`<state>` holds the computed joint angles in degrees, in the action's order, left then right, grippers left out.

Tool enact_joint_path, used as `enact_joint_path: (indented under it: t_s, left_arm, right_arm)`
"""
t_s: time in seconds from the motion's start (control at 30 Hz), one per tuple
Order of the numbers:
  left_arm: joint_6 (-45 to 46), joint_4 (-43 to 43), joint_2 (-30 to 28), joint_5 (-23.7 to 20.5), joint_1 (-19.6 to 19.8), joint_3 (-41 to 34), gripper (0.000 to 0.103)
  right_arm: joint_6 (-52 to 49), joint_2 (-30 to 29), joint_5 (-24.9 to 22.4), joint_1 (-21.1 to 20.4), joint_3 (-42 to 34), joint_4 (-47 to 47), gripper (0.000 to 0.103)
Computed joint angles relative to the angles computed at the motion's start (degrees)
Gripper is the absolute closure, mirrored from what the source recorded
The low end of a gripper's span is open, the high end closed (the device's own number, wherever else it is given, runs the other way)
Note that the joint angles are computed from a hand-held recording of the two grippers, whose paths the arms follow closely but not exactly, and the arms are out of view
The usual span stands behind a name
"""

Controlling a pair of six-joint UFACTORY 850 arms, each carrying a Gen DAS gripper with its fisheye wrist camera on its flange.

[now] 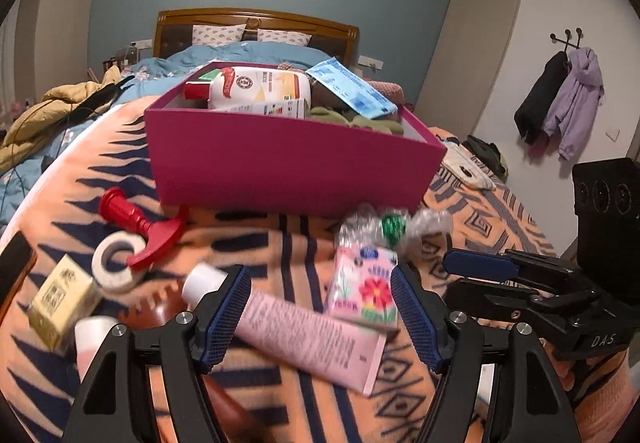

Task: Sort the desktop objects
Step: 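Withdraw both grippers from the box toward the pink lotion bottle, then close the left gripper on the pink lotion bottle while the right gripper grips it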

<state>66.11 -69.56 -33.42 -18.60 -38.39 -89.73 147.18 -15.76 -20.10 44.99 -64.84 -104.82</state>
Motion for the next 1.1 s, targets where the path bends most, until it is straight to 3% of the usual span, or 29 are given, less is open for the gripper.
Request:
enact_joint_path:
  t_s: [0.53,0.8,0.93,1.1]
  left_arm:
    - [13.0,-17.0,9.8,7.5,5.0,14.9,0.029]
    - [5.6,-10.0,9.4,9.3,6.2,16.3,0.029]
    - [-1.5,-2.1,9.0,10.6,6.0,16.3,0.029]
    - [-11.9,8.5,7.7,8.5,6.3,15.3,0.029]
  right_arm:
    - [4.0,-6.2,6.6,2.5,-6.0,-6.3,0.048]
    - [-4.0,-10.7,10.4,2.7,-11.5,0.8,0.048]
    - [-10.6,-12.1,11.0,2.9,-13.2,7.6,0.048]
    - [-19.6,-13.9,11.4,2.9,-15.3,16.6,0.048]
